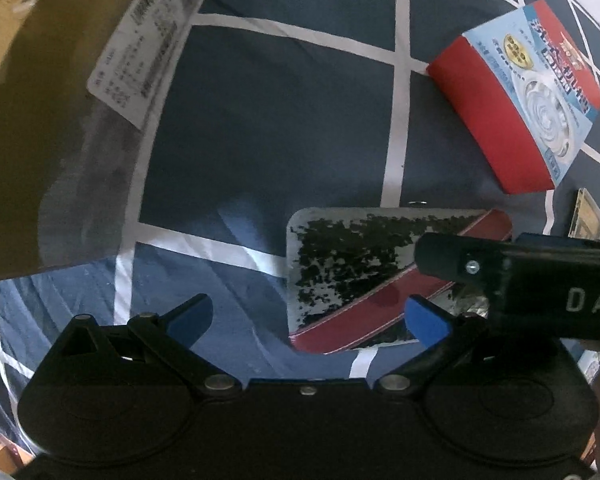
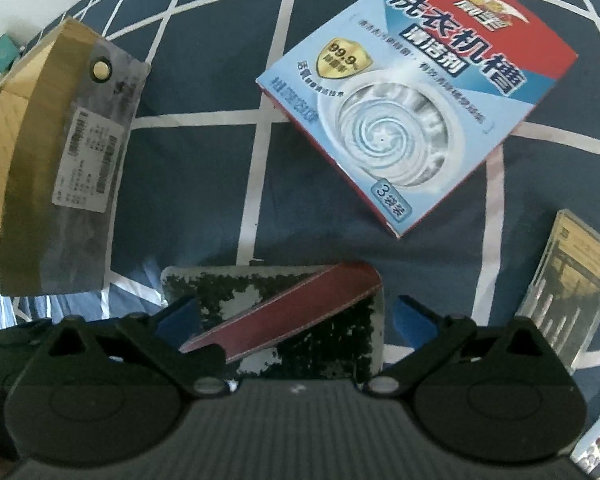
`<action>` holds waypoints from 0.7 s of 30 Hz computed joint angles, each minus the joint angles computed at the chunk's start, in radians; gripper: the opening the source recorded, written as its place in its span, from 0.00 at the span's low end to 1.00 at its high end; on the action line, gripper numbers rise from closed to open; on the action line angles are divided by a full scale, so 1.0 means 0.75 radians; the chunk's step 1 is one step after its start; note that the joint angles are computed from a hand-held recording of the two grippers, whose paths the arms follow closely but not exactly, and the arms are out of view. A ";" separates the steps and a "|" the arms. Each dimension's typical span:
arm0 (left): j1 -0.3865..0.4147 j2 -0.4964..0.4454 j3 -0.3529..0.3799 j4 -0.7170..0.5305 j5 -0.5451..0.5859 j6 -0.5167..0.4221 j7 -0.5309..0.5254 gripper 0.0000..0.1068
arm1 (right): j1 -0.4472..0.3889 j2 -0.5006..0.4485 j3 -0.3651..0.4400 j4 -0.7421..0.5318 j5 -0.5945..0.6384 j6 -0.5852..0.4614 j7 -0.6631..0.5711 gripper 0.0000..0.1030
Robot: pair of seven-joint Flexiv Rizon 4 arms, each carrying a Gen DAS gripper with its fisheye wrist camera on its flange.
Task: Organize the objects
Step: 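Close the right gripper on the black case with the red stripe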
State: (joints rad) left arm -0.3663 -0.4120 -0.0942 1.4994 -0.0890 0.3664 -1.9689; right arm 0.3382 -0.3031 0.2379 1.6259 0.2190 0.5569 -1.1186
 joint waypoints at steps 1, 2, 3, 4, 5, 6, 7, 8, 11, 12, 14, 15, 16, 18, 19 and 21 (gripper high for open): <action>0.001 -0.002 -0.002 0.002 -0.006 0.002 0.002 0.96 | 0.000 -0.006 0.000 -0.005 0.002 -0.008 -0.003 0.99; 0.002 -0.004 -0.004 0.003 -0.012 0.004 0.003 0.96 | -0.001 -0.011 0.001 -0.007 0.005 -0.009 -0.007 0.99; 0.002 -0.006 -0.006 0.006 -0.017 0.009 0.003 0.96 | -0.004 -0.014 0.002 -0.008 0.011 -0.011 -0.014 0.98; 0.002 -0.007 -0.007 0.008 -0.020 0.013 0.004 0.96 | -0.004 -0.017 0.002 -0.009 0.014 -0.014 -0.012 0.98; 0.001 -0.007 -0.008 0.012 -0.026 0.021 0.005 0.96 | -0.005 -0.020 0.002 -0.009 0.019 -0.019 -0.010 0.98; 0.003 -0.006 -0.011 0.020 -0.037 0.032 0.007 0.96 | -0.005 -0.024 0.004 -0.012 0.023 -0.026 -0.013 0.98; 0.006 -0.006 -0.015 0.028 -0.055 0.040 0.009 0.95 | -0.005 -0.026 0.005 -0.014 0.023 -0.033 -0.017 0.98; 0.008 -0.005 -0.017 0.036 -0.067 0.050 0.011 0.93 | -0.004 -0.028 0.005 -0.014 0.022 -0.036 -0.019 0.98; 0.002 -0.008 -0.020 0.034 -0.069 0.059 0.015 0.92 | 0.001 -0.028 0.004 -0.011 0.011 -0.029 -0.025 0.97; 0.004 -0.009 -0.024 0.038 -0.082 0.067 0.020 0.89 | 0.003 -0.028 0.003 -0.011 0.006 -0.028 -0.022 0.97; 0.005 -0.012 -0.029 0.041 -0.102 0.073 0.025 0.85 | 0.008 -0.028 0.003 -0.010 -0.008 -0.031 -0.026 0.96; 0.003 -0.012 -0.030 0.041 -0.105 0.077 0.027 0.82 | 0.012 -0.027 0.001 -0.008 -0.020 -0.032 -0.023 0.94; 0.003 -0.012 -0.033 0.044 -0.112 0.085 0.032 0.81 | 0.015 -0.026 -0.001 -0.007 -0.029 -0.033 -0.017 0.93; 0.001 -0.013 -0.033 0.044 -0.123 0.087 0.024 0.79 | 0.016 -0.026 -0.003 -0.010 -0.038 -0.043 -0.015 0.89; -0.001 -0.015 -0.033 0.038 -0.121 0.080 0.021 0.79 | 0.015 -0.027 -0.004 -0.014 -0.040 -0.049 -0.013 0.88; -0.004 -0.015 -0.032 0.035 -0.119 0.076 0.017 0.78 | 0.017 -0.025 -0.006 -0.011 -0.050 -0.050 -0.004 0.86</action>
State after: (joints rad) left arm -0.3695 -0.4234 -0.1184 1.5255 -0.1782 0.4236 -1.9559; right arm 0.3507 -0.3218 0.2332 1.6174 0.1818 0.5197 -1.1216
